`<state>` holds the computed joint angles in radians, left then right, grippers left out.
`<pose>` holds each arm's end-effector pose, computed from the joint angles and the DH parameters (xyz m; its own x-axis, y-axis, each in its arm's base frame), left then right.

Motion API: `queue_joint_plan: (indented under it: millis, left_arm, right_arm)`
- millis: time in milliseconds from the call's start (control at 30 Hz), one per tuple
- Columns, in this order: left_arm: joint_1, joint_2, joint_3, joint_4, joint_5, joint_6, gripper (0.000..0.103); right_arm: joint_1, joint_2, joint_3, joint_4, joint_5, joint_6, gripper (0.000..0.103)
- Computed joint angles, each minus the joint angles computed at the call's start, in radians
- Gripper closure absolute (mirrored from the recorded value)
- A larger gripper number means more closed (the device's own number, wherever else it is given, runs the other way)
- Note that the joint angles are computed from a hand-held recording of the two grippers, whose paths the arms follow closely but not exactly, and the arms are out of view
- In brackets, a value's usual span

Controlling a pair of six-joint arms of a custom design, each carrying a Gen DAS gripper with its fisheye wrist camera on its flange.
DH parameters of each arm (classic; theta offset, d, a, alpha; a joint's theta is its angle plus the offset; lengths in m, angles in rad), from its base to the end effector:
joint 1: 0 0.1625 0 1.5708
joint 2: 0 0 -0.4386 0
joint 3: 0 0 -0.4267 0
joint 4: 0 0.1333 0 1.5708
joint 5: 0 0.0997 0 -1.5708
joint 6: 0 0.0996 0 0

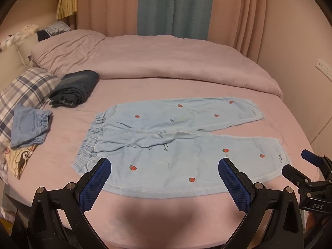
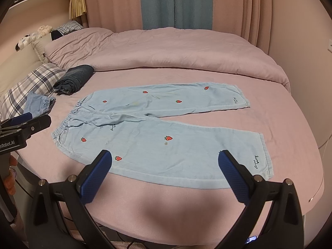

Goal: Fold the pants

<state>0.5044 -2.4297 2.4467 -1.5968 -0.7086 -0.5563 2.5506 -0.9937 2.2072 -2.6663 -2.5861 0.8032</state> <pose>-0.0696 -0.2771 0.3779 -0.7344 0.2258 -0.6400 0.5742 0.7095 -0.4086 0.4268 -0.2278 0.0664 -0.7397 0.0554 0.6706 -0.4209 0.7394 -0.5254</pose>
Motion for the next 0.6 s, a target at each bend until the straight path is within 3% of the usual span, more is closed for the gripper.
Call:
queue_joint_plan:
  millis: [600]
  left_arm:
    - [-0.003,-0.003,0.004,0.0,-0.015,0.015,0.0]
  right_arm:
    - [0.004,-0.004,0.001,0.0,-0.004,-0.001,0.0]
